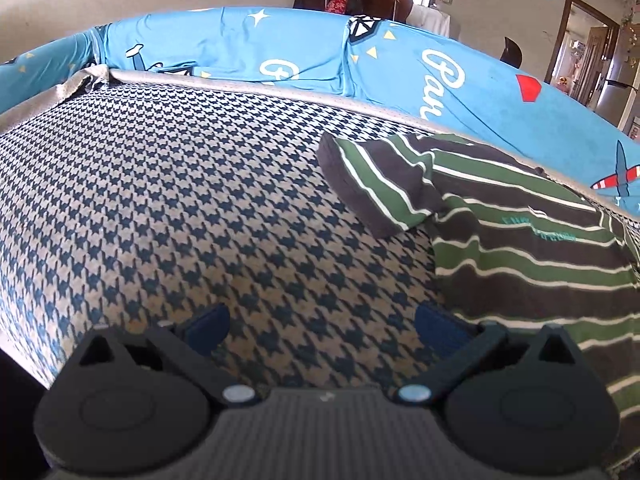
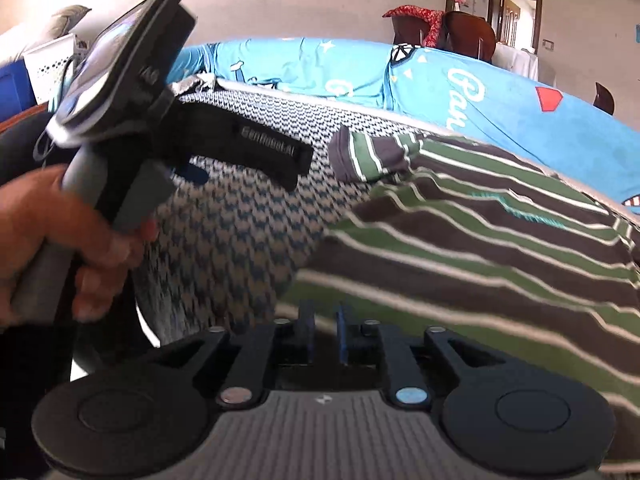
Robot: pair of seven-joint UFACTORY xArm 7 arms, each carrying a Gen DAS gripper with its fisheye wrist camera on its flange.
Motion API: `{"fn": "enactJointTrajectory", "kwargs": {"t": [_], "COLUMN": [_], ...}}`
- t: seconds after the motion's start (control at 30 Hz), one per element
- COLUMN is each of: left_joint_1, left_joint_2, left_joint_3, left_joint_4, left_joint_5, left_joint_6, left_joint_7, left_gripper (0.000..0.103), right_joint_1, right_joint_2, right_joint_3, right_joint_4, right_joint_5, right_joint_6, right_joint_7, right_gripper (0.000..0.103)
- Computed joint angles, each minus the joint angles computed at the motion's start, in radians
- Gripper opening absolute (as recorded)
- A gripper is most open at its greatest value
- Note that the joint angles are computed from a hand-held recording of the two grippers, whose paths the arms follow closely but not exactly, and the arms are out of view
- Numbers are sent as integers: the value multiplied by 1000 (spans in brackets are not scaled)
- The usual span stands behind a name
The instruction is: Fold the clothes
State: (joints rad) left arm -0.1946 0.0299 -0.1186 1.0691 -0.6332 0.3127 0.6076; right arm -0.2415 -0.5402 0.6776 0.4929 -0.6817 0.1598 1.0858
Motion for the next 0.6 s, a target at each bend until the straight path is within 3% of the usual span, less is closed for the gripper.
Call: {"fn": "enactJointTrajectory", "kwargs": {"t": [0.07,0.13,0.3,0.5,0.6], "left_joint_1": [-2,-6,-15,-20,-19], "left_joint_2": [-3,-6,-8,-5,-5], "left_joint_3": [-3,-4,-5,-7,-6], "left_joint_4": [-3,-6,-9,-9,-8], "left_joint_5": [-4,-7,2,13,11], "left_joint_6": [7,10,9,8,8], "left_joint_7": [13,25,29,27,31], "left_gripper": [103,103,103,103,103], "right_joint_1": [43,73,98,19,22], "right_joint_2": [-10,-10,48,82,99], "right_joint_3": [-23,-40,-34,92,94], "right_joint_4": [-14,-24,-1,54,70], "right_joint_5": [11,14,-28,-247,-320], "right_joint_6": [22,32,65,171,212], "right_joint_7": [-23,-42,-83,23,68], "right_gripper": [31,37,42,43,42]}}
